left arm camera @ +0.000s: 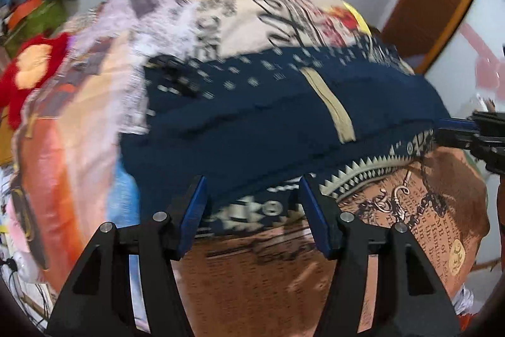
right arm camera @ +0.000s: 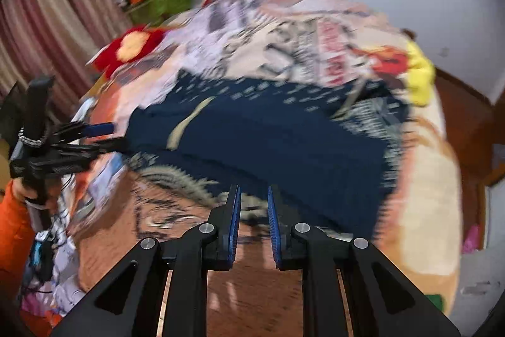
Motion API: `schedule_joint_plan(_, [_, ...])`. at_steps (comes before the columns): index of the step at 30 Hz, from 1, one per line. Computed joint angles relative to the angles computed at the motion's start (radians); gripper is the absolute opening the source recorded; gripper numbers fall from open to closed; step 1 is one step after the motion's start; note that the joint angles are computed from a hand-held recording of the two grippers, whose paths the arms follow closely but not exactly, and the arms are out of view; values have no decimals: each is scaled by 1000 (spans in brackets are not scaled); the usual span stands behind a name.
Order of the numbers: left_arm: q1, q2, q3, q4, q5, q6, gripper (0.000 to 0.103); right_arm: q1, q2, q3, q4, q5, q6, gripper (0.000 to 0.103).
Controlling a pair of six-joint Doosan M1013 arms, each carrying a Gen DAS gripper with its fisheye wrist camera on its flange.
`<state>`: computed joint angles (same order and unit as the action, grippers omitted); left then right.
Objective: Fold large clothes
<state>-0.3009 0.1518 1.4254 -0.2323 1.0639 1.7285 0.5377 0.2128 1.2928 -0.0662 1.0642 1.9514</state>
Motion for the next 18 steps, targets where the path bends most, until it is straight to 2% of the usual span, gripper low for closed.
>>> schedule_joint_plan(2, [-13, 15, -5, -1, 23, 11, 60, 1, 25, -18, 52, 15, -28, 13])
schedule_joint_plan(3, [-21, 19, -4, 18, 23, 8, 63, -2, 39, -28, 86, 26, -49, 13])
schedule_joint_plan(5, [-37, 22, 2, 71, -7, -4, 69, -6, 66, -47, 136, 52, -81, 13])
schedule_joint_plan(9, [-23, 41, -23, 67, -23, -12, 70, 0, 117, -89, 122, 101, -96, 13])
schedule_joint_plan(13, [1, 72, -74, 58, -30, -39, 70, -17, 130, -115, 149, 90, -114, 12])
schedule_joint_plan(16, [2, 105, -117, 115, -38, -58, 70, -38, 130, -126, 175, 60, -137, 12])
schedule_joint_plan(18, [4, 136, -153, 131, -30, -59, 70, -38, 141, -148, 99, 53, -108, 13])
